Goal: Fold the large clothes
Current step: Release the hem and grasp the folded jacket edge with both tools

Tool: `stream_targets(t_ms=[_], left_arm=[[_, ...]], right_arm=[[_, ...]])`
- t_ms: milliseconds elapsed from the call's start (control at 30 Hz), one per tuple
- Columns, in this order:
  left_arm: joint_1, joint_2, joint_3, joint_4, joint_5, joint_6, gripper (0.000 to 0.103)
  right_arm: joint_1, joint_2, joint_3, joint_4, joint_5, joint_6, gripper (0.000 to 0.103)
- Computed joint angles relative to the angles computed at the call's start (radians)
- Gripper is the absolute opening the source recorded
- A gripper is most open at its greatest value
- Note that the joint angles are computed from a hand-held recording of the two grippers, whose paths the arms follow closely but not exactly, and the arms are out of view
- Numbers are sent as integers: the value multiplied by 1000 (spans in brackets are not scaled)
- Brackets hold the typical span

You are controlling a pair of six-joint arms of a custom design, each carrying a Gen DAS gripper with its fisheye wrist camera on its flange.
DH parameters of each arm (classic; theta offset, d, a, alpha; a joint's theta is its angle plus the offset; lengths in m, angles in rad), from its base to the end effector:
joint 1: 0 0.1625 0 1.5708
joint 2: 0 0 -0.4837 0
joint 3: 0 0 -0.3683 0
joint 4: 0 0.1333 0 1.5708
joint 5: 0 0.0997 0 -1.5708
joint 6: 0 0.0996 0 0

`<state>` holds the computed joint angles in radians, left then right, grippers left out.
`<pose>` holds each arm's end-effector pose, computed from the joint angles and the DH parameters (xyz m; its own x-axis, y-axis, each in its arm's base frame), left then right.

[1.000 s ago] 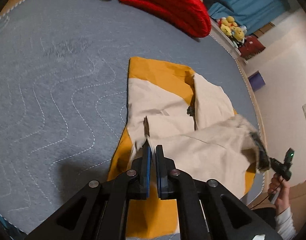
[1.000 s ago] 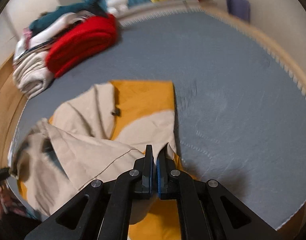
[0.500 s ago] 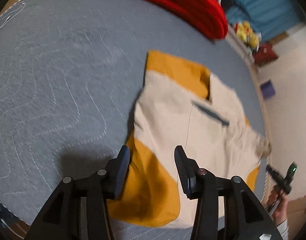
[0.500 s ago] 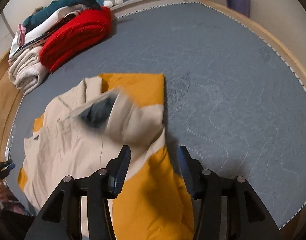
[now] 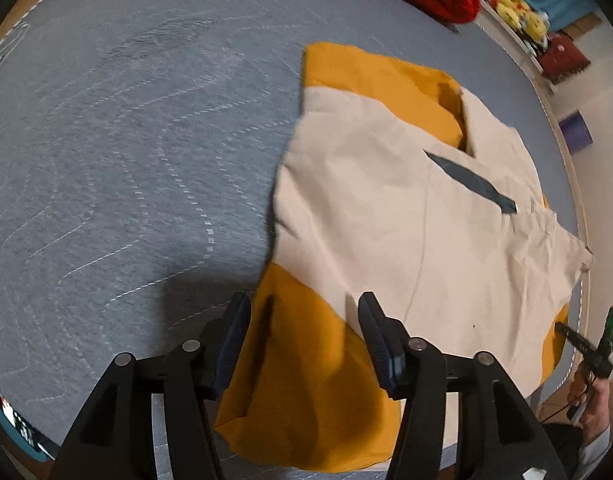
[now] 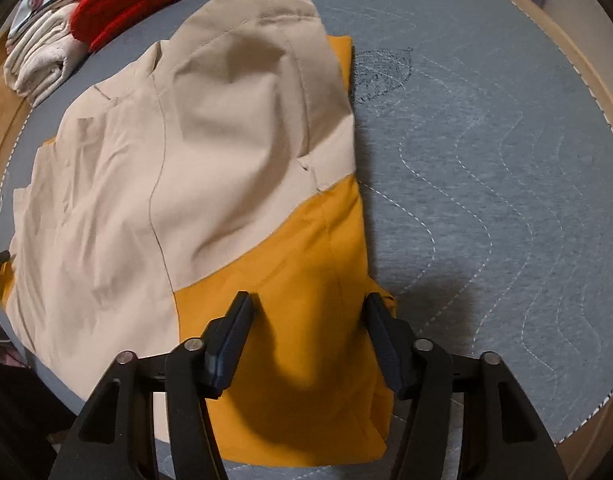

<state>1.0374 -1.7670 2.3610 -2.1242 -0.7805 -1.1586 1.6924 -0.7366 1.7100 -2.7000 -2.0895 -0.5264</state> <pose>0.0193 -0.3687 0.3567 -0.7023 -0.6350 -0.3216 -0.3382 0.6952 -0.6342 0.1655 -0.6622 0.1129 -0.6932 -0.5177 0.5014 -0.5414 0.8333 0.1119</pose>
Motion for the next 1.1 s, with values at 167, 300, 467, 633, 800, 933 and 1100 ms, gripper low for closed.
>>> stream_targets(t_ms=[167,300,467,633,800,933,1100], left_arm=[[-42,-3,-3,24,35,22,4],[-144,-63,13,71,113,-19,2],[-213,-121,22,122,226,-95,2],[-234,-104,30,62,337,-64,2],[-199,-34,34,-128,423,57,2],[-139,48,32,-352,457,218,2],[-24,160,2,-601,425,409,2]], right_arm=[[23,-23,50,-108,31,-99,5],[24,-69,89,-181,114,-103,4],[34,-96,116,-282,188,-98,3],[41,-90,109,-392,241,-46,3],[69,-30,81,-522,212,-51,3],[84,18,41,-585,188,-38,3],[88,86,-36,-594,149,-28,3]])
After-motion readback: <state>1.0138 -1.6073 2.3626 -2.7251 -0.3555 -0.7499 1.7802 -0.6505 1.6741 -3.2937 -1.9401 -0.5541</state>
